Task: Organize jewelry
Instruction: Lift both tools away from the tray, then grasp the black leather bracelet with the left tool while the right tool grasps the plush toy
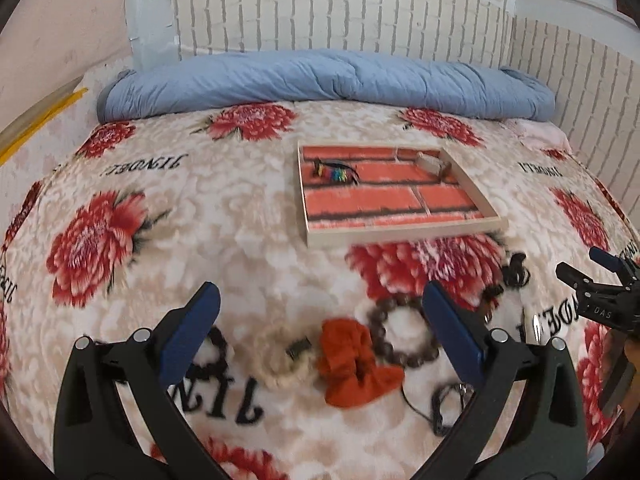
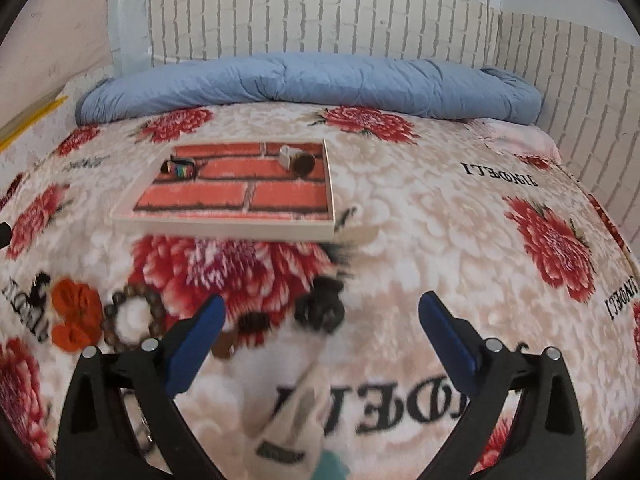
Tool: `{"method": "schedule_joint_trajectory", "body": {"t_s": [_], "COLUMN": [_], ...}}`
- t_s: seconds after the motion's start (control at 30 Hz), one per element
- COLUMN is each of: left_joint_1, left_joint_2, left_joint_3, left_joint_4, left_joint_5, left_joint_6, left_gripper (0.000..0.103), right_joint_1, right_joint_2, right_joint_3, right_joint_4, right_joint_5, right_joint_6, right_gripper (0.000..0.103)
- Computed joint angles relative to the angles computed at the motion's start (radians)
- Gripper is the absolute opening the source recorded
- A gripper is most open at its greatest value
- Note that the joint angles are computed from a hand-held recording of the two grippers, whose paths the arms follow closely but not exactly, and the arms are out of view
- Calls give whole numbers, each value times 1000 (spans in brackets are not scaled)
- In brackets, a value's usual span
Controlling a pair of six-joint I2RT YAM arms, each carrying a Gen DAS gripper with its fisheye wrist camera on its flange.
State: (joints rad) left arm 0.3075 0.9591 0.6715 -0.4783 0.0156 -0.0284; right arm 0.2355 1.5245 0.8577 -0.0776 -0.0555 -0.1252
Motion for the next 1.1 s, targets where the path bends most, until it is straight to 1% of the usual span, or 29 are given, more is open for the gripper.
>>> {"method": "schedule_joint_trajectory", "body": {"t_s": [0.17,0.3,0.4,0.43,0.5,0.6,0.63,0.7,0.77,0.8,0.9,0.97,1.03,1.1], "left_joint_1": [-78,-178,-269,-318,-374,-477,-496,-530,-542,-541,-548,-533,-512,-514], "left_joint_2": [-82,-163,-230,-257,-288,-337,-349,-344,-296,-281,-270,-232,-163,-114], "left_joint_3": [-97,-169,-224,-248,-273,-323,-335,-351,-352,-358,-388,-408,-420,-431], "left_joint_4": [-2,-4,-10,-15,-20,-13,-8,16,45,60,101,151,212,256], "left_joint_5": [-45,-123,-199,-246,-294,-392,-413,-442,-432,-415,-407,-381,-332,-322], "left_joint_6": [-60,-119,-165,-189,-214,-275,-292,-323,-345,-352,-360,-368,-379,-390], "left_gripper": [98,98,98,98,98,98,98,98,98,98,98,98,98,98], "right_joint_1": [-10,-25,-43,-52,-68,-91,-90,-75,-55,-33,21,31,34,14], "right_joint_2": [-56,-103,-133,-143,-157,-187,-193,-193,-188,-182,-146,-122,-109,-108], "right_joint_3": [-102,-204,-284,-316,-356,-424,-433,-420,-424,-435,-463,-466,-466,-462], "right_joint_4": [42,108,170,200,243,326,339,311,321,343,401,413,415,405], "right_joint_5": [-4,-10,-27,-32,-46,-73,-68,-61,-51,-25,62,81,97,78], "right_joint_6": [-2,-10,-12,-16,-20,-7,0,18,21,13,-1,-5,-9,-2], "right_gripper": [95,95,95,95,95,95,95,95,95,95,95,95,95,95]}}
